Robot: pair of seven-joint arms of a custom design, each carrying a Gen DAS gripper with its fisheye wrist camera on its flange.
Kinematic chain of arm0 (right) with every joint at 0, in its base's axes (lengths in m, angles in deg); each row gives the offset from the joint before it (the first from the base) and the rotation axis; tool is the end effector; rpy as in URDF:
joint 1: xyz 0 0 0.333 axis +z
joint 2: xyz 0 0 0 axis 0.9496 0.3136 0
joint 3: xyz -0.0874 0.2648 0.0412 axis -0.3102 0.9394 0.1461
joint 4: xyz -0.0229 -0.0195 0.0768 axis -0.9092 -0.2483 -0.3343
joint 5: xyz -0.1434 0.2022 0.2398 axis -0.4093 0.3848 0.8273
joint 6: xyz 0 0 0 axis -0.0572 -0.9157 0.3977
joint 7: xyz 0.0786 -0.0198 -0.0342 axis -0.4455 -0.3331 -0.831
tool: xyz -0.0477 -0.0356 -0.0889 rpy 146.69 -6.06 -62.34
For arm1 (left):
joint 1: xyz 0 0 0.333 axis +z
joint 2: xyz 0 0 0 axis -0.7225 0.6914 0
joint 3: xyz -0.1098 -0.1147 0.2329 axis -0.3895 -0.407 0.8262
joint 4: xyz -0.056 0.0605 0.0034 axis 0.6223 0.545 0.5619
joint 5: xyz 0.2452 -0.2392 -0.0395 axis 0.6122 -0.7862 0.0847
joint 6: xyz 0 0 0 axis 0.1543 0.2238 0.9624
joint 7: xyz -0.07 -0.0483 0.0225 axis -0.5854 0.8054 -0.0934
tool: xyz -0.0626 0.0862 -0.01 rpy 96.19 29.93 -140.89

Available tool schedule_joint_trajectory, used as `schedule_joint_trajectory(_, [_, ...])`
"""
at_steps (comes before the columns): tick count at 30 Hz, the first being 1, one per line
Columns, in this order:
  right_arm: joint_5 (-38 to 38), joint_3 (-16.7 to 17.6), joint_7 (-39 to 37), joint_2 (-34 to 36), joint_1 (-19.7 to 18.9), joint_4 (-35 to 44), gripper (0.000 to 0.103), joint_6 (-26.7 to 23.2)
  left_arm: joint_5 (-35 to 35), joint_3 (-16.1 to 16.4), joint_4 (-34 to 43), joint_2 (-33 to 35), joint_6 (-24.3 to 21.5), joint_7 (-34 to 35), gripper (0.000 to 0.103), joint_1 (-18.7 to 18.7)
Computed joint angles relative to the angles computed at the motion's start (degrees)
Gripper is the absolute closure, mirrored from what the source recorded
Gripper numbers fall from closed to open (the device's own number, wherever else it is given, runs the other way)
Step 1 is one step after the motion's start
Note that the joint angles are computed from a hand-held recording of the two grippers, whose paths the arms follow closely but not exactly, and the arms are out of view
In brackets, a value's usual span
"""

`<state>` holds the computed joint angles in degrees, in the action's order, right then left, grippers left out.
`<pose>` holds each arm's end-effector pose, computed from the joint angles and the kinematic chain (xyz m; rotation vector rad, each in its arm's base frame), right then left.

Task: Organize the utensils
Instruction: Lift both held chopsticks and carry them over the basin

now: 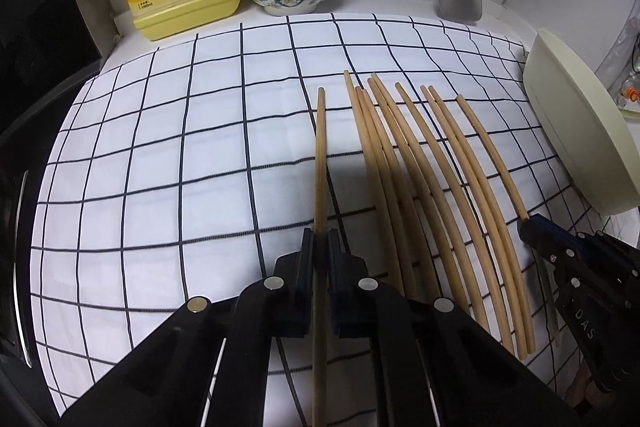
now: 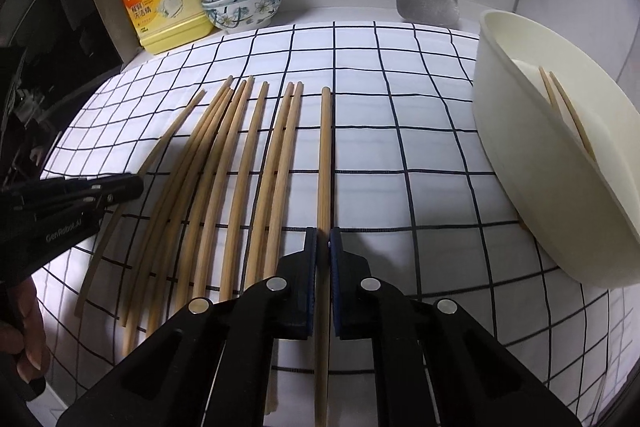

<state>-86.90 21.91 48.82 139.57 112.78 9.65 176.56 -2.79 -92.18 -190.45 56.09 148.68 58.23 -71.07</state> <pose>0.5602 0.5020 0.3716 -2.3600 1.3671 -0.2483 0.5109 -0.3145 0.3271 -2.2201 1.6361 -0.4644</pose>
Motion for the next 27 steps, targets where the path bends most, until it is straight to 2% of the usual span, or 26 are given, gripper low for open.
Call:
schedule_joint_trajectory(14, [-1.1,1.4,5.9,-14.1,-0.1,-18.7,0.097,5.3,0.5,-2.9,-4.1,-6.5,-0.9,1.7,0.096,-0.3])
schedule_joint_trajectory(21, [-4.8,0.7,11.7,-20.8,0.4,-25.4,0.097,8.6,3.2,-3.9,-2.8,-8.7,0.1,3.5,0.096,-0.1])
schedule_joint_trajectory(27, [-9.6,-0.2,17.6,-26.8,0.2,-31.4,0.097,11.2,4.2,-4.4,1.1,-7.8,1.8,6.3,0.096,-0.4])
